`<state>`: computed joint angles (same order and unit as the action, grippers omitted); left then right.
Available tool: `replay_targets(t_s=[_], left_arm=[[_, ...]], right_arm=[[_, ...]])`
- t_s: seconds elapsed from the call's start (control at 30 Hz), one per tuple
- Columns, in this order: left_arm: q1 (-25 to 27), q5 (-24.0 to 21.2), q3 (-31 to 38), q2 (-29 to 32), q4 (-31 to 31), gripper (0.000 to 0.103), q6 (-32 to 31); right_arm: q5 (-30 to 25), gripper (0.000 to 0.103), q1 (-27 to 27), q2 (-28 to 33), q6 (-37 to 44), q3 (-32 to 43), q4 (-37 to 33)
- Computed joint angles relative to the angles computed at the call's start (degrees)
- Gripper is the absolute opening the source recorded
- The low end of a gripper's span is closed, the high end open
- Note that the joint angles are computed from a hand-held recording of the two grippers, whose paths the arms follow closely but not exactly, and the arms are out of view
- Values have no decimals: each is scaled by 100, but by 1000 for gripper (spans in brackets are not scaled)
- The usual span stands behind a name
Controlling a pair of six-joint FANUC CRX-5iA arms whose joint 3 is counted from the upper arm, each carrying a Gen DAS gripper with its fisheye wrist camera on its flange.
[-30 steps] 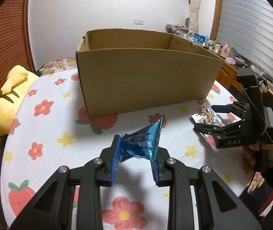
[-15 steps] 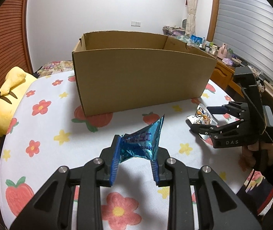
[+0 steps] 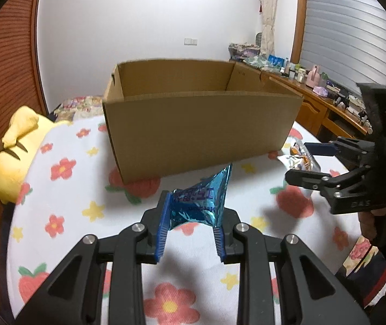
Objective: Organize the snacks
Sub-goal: 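Lift both snacks and carry them over the box, then open both tools to drop the snacks into the box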
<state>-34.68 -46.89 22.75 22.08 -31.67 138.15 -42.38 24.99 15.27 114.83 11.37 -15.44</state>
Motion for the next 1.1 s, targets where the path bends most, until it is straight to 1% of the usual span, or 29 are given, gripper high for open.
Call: replay_targets(t_s=[0.13,0.3,0.47,0.63,0.93,1.1], left_arm=[[52,50,175,-11,-83,27,-156],[207,145,474,50,-62,27,-477],[389,120,880,231,56,27,-830],[602,21,1382,530,262,27,-1185],[771,-220,2180,1125,565,27,-1607],[797,-374,2515,1400,670,27,-1722]], right_arm=[[65,83,-81,-216,321,83,-346],[144,83,-139,-202,520,441,-588],[144,83,-153,73,580,996,-679],[60,83,-191,522,565,1665,-711],[-262,84,-306,1101,546,2396,-738],[-298,84,-307,1290,401,2563,-604]])
